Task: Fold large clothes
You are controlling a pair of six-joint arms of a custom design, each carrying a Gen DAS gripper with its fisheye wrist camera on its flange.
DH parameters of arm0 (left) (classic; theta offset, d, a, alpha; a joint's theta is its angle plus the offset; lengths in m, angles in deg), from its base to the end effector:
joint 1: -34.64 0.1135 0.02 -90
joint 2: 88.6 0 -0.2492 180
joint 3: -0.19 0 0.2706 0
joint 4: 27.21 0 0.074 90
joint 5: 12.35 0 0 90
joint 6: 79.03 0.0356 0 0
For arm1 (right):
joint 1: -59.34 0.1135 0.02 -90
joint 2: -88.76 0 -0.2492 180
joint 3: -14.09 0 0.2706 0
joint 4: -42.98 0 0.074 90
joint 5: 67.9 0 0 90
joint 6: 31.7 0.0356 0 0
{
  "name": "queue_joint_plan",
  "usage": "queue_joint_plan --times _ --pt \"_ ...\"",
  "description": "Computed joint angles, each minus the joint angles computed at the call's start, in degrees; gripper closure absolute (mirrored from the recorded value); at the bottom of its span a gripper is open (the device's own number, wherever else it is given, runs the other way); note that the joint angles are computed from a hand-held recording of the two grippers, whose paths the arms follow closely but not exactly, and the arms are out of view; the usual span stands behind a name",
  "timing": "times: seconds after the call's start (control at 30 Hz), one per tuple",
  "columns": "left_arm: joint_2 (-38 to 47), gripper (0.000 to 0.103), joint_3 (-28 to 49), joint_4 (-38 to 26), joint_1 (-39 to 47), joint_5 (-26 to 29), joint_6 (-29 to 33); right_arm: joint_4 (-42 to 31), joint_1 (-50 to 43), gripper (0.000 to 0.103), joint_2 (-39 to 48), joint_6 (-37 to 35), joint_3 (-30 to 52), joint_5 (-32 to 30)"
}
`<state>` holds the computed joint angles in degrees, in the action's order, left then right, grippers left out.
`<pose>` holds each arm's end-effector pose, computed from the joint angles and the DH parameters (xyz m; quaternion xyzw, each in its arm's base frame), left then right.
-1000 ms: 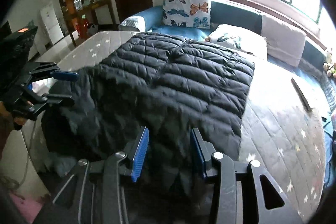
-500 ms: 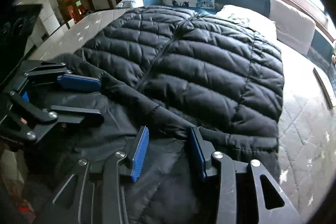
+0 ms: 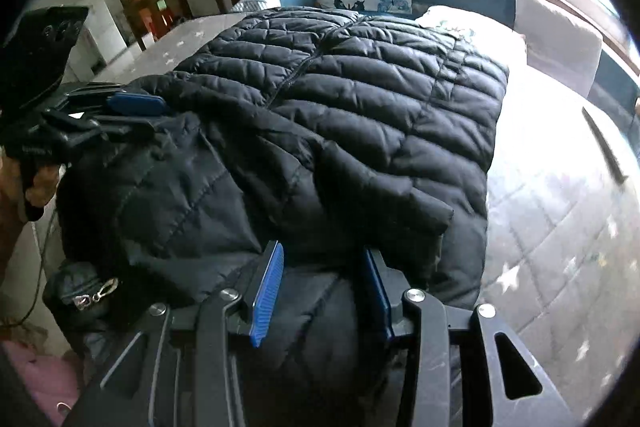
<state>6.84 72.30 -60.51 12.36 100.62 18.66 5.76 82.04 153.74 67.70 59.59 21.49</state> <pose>0.3194 -0.1459 0.1652 0.2979 0.8920 -0.2249 0.2549 0.2119 0.0891 0.1575 -0.1125 0.9514 0.0841 0.2739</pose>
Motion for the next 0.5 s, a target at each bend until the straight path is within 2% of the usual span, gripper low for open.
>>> queue_joint_plan --times 0.2,0.33,0.4,0.5 --pt "-8.69 0.046 -4.76 -2.66 6.11 0.09 2.83 2.72 1.01 0.059 1.45 0.85 -1.08 1.15" --pt "-4.89 0.046 -5.33 -3.21 9.8 2.01 4.19 5.85 1.03 0.059 1.35 1.08 -2.95 1.11" --pt "-3.93 0.046 -7.21 0.11 10.45 2.83 3.93 6.17 0.88 0.058 0.78 1.27 -3.41 0.99" --pt "-4.41 0.046 -8.61 1.99 8.51 -0.75 3.49 4.87 2.17 0.059 0.94 1.35 -2.64 2.9"
